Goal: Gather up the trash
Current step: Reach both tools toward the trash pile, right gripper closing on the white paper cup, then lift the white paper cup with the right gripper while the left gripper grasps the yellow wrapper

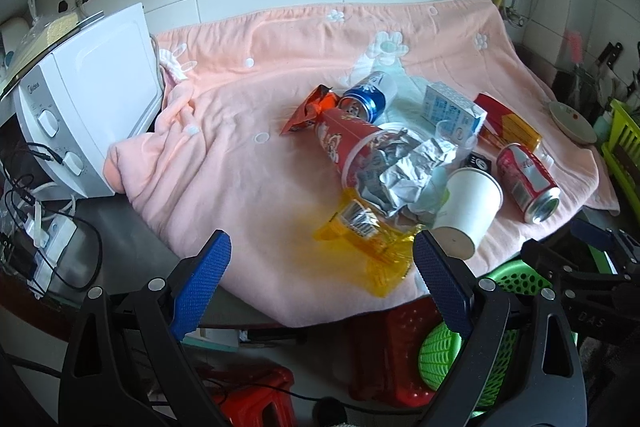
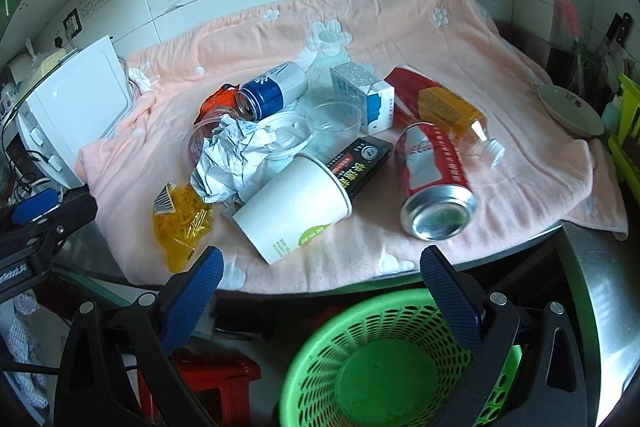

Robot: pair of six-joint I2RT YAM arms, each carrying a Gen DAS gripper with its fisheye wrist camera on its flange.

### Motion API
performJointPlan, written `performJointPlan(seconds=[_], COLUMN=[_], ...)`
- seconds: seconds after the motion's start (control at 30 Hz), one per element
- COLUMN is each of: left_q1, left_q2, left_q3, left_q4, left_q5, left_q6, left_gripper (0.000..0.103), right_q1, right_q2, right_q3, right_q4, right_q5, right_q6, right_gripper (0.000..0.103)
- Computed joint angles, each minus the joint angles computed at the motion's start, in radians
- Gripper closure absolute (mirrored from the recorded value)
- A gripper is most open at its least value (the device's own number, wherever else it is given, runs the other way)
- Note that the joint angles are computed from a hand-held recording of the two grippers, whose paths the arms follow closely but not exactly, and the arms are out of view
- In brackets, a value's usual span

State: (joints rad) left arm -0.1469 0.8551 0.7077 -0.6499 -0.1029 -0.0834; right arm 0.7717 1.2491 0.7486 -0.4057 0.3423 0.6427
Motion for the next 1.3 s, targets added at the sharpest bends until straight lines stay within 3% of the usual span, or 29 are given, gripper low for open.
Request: performJointPlan(seconds=[0.3,0.37,0.83,0.93,1.3], left_q1=[0.147,0.168,0.243,0.251,0.22], left_q2=[0.043,0.052,0.111,0.126,0.164], left_q3=[0.0,0.003,0.033,0.039,0.041], left_q4=[0.033,0.039,0.06,0.055,0.066], left_q5=[0.093,0.103,0.158,0.177,0.176], left_q6=[0.063,0.074,0.123,0.113,0.084], left_gripper=[0.015,0.015,0.018,0.018,0.019], right_q1=[-0.07,-0.092,-0.188,-0.19,-0.165], right_q2=[0.179,0.222,0.419,0.42,0.338], right_q3=[0.095,0.119,0.185,0.179,0.135], right_q4=[0.064,0.069,0.159,0.185,0.164], right_q5=[-0.092,-0.121,-0.317,-0.35,-0.299], right_q6=[0.067,0.087,0.192,0.19,0.141], right_gripper=[0.01,0.017,0.018,0.028,0.043])
